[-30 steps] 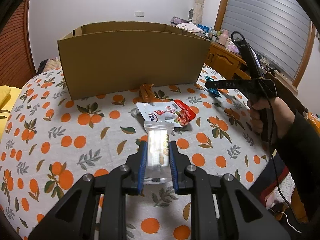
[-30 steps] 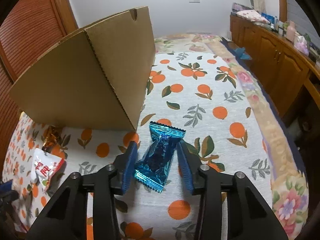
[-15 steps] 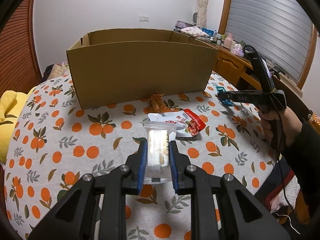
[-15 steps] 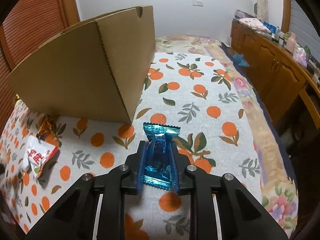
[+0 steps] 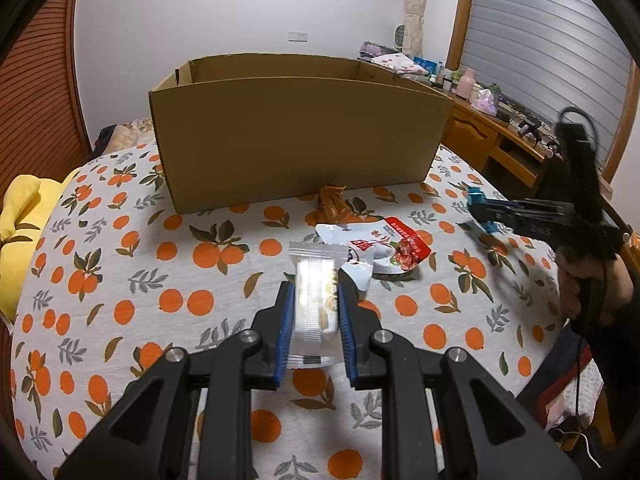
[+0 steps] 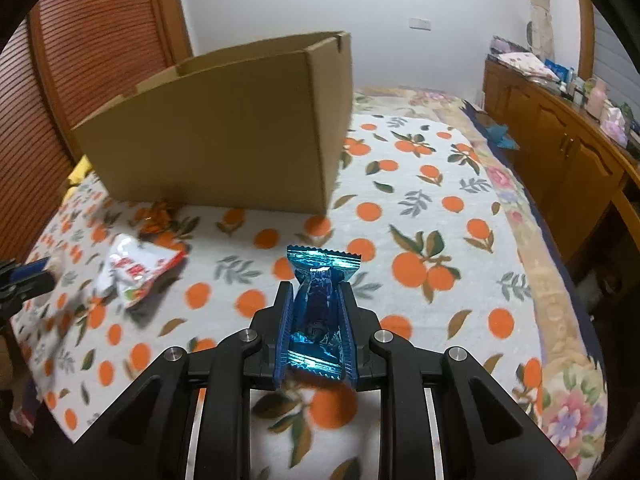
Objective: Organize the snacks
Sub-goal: 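Grasp the blue foil candy with the right gripper while the left holds the cake, then carry both snacks over the box and open both grippers to drop them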
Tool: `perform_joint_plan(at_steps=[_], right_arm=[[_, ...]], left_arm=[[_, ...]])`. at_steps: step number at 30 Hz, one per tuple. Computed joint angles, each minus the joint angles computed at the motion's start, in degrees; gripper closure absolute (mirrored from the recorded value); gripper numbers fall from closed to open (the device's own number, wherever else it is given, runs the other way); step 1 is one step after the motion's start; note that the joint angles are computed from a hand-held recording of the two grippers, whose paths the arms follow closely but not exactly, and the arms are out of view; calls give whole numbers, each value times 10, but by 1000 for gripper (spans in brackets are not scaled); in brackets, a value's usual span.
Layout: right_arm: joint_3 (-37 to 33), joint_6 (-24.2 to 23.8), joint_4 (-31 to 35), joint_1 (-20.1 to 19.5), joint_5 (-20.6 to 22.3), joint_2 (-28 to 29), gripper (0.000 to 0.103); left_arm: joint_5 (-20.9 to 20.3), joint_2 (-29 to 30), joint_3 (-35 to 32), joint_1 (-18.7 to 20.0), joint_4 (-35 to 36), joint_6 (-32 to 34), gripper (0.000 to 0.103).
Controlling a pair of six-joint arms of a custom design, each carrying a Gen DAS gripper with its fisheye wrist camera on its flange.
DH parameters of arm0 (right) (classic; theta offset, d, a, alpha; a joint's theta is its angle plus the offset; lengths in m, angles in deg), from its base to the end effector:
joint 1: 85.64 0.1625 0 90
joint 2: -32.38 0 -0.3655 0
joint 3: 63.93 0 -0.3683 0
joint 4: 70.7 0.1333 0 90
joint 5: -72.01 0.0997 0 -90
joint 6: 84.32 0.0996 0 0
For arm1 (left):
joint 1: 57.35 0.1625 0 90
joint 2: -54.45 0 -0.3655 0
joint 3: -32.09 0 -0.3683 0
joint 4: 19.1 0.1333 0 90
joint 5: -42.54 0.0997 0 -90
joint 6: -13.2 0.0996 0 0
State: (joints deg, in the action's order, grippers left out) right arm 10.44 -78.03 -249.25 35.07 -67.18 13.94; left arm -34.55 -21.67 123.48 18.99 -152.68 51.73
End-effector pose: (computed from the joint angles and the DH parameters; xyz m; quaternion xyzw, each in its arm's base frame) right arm 0.3930 -0.5483 -0.0281 0.0703 -0.8777 0.3689 0.2978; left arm 0.0149 -0.5972 0.3821 0.3991 0.8774 -0.2138 0.1588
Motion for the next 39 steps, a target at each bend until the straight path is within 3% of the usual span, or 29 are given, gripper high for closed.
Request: perform_joint_plan(at_steps=[18,31,39], right_arm=[[-36,-51,-33,45,19,25,83],[-154,-142,-5,70,6,59,83],[-225,-184,1,63,27,77,83]], left_arm=[[-16,20,-55,-2,-3,-3,84],[-34,59,-144,-30,-7,11,84],[-38,107,-214,-37,6,11,84]])
